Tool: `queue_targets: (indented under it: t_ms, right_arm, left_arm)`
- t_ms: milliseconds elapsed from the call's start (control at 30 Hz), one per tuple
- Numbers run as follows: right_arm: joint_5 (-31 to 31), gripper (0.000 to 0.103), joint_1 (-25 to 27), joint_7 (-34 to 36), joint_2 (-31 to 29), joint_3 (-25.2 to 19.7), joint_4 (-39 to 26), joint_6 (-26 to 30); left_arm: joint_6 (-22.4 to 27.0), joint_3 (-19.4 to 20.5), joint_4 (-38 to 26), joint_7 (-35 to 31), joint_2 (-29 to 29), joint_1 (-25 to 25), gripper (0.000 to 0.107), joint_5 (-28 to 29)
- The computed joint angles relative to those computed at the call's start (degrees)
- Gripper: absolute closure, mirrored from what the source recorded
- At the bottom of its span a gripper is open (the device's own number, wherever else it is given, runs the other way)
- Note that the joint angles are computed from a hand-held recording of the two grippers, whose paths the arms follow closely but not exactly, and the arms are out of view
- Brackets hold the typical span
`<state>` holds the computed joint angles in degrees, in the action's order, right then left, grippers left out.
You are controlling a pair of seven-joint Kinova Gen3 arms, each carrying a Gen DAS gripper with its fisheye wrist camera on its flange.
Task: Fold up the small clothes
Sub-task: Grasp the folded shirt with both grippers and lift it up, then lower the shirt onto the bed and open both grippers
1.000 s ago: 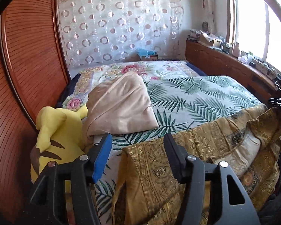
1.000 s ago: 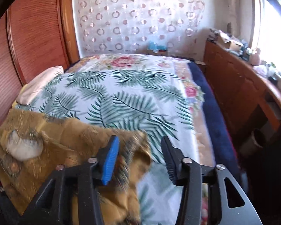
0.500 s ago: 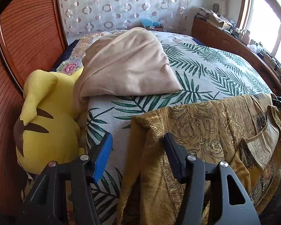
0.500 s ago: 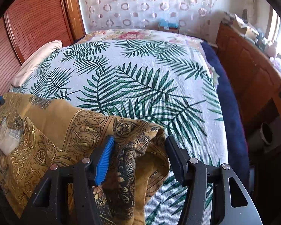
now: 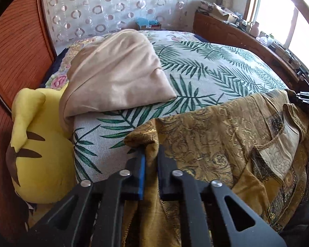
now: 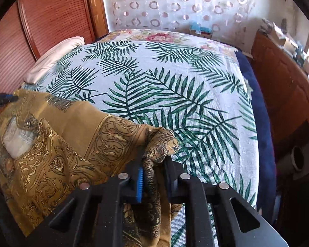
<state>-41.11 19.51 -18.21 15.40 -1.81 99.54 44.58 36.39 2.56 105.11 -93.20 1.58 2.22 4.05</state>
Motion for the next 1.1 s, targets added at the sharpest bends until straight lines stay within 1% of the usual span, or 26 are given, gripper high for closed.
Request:
queue_targets:
  t_ms: [33, 100, 233, 267, 300, 367, 467, 567, 667, 800, 833, 867, 900, 933, 967, 1000, 1033, 1067, 1100]
  right_arm:
    - [-0.97, 0.091, 0.85, 1.11, -0.47, -0.80, 0.74, -0.59]
    - [-5.21, 0.092, 5.41, 4.85, -1.76, -4.29, 2.53, -1.22]
    - [-14.53, 0.092, 16.03, 13.35, -5.88, -9.91, 4.80, 3.06]
    - [-16.86, 0.092, 17.64, 15.68, -7.29, -10.10, 5.50, 4.15]
    - [-19.19, 0.092, 18.19, 18.01, -8.75, -9.25, 6.32, 5.20]
    - [-23.85, 0.093, 16.90, 22.55, -11.94, -4.68, 7.51, 8.46]
    - [-28.96, 0.093, 12.21, 26.28, -15.38, 3.29, 7.92, 12.62]
    - [-31.22, 0.093, 6.91, 25.27, -17.75, 10.70, 5.27, 16.54]
    - [-33.63, 0.093, 5.40, 24.18, -19.00, 13.58, 2.35, 18.52]
    - [-35.13, 0.093, 2.25, 21.22, -19.35, 15.43, -1.32, 16.28]
    - [-34.73, 0.093, 1.15, 20.19, -19.16, 15.49, -2.23, 14.86]
    - [-34.05, 0.093, -1.02, 18.89, -18.85, 16.01, -3.07, 12.56]
    - [-33.22, 0.093, -2.78, 17.37, -18.48, 15.97, -3.74, 10.23]
    - [-32.35, 0.093, -3.47, 16.41, -18.09, 14.88, -4.17, 7.90]
    - [-31.49, 0.093, -3.11, 15.68, -17.29, 12.88, -4.82, 5.57]
    - [-30.62, 0.093, -3.73, 14.30, -16.42, 11.94, -5.50, 3.24]
    - [-29.50, 0.093, -4.81, 12.23, -15.70, 10.99, -5.97, 0.91]
    - [-28.32, 0.093, -5.96, 10.52, -15.25, 9.89, -5.98, -1.42]
    - [-26.45, 0.093, -7.23, 8.19, -14.79, 9.01, -6.38, -3.75]
  left_arm:
    - [-1.14, 0.24, 0.77, 1.78, -1.34, 0.68, 0.099, -1.75]
    - [-0.83, 0.56, 0.82, 3.28, -2.90, 1.04, 0.099, -2.44]
    - [-1.59, -0.19, 1.06, -0.67, -8.46, 1.68, 0.100, 2.05]
    - [-1.71, -0.50, 0.77, -1.39, -9.58, 1.87, 0.100, 2.96]
    - [-1.82, -0.50, 0.32, -1.56, -10.72, 1.98, 0.100, 3.28]
    - [-2.15, -1.30, -0.97, -3.20, -12.68, 2.69, 0.100, 4.86]
    - [-2.42, -1.69, -4.21, -3.96, -14.22, 2.41, 0.100, 4.94]
    - [-2.56, -3.64, -7.21, -6.09, -14.76, 2.93, 0.100, 7.13]
    - [-3.48, -3.61, -10.25, -5.94, -15.03, 1.98, 0.100, 6.90]
    - [-4.42, -3.62, -13.85, -5.59, -13.46, 1.17, 0.100, 6.73]
    - [-4.62, -3.39, -14.55, -5.38, -12.77, 0.96, 0.100, 6.60]
    - [-4.85, -3.02, -15.57, -4.49, -11.74, 0.77, 0.100, 5.70]
    - [-5.38, -1.60, -16.31, -3.32, -10.70, -0.38, 0.100, 3.87]
    - [-5.78, -0.69, -16.76, -1.86, -9.96, -0.97, 0.100, 2.28]
    - [-5.93, -0.55, -17.82, -0.81, -8.52, -1.19, 0.100, 1.62]
    - [-5.78, -0.52, -18.56, -0.56, -7.51, -1.33, 0.100, 1.52]
    - [-5.83, -0.72, -19.62, -0.34, -5.80, -1.33, 0.100, 1.33]
    - [-5.85, -1.32, -20.55, 0.77, -4.42, -0.53, 0.100, 0.20]
    - [-6.00, -0.86, -21.04, 2.43, -3.37, -0.41, 0.100, -1.85]
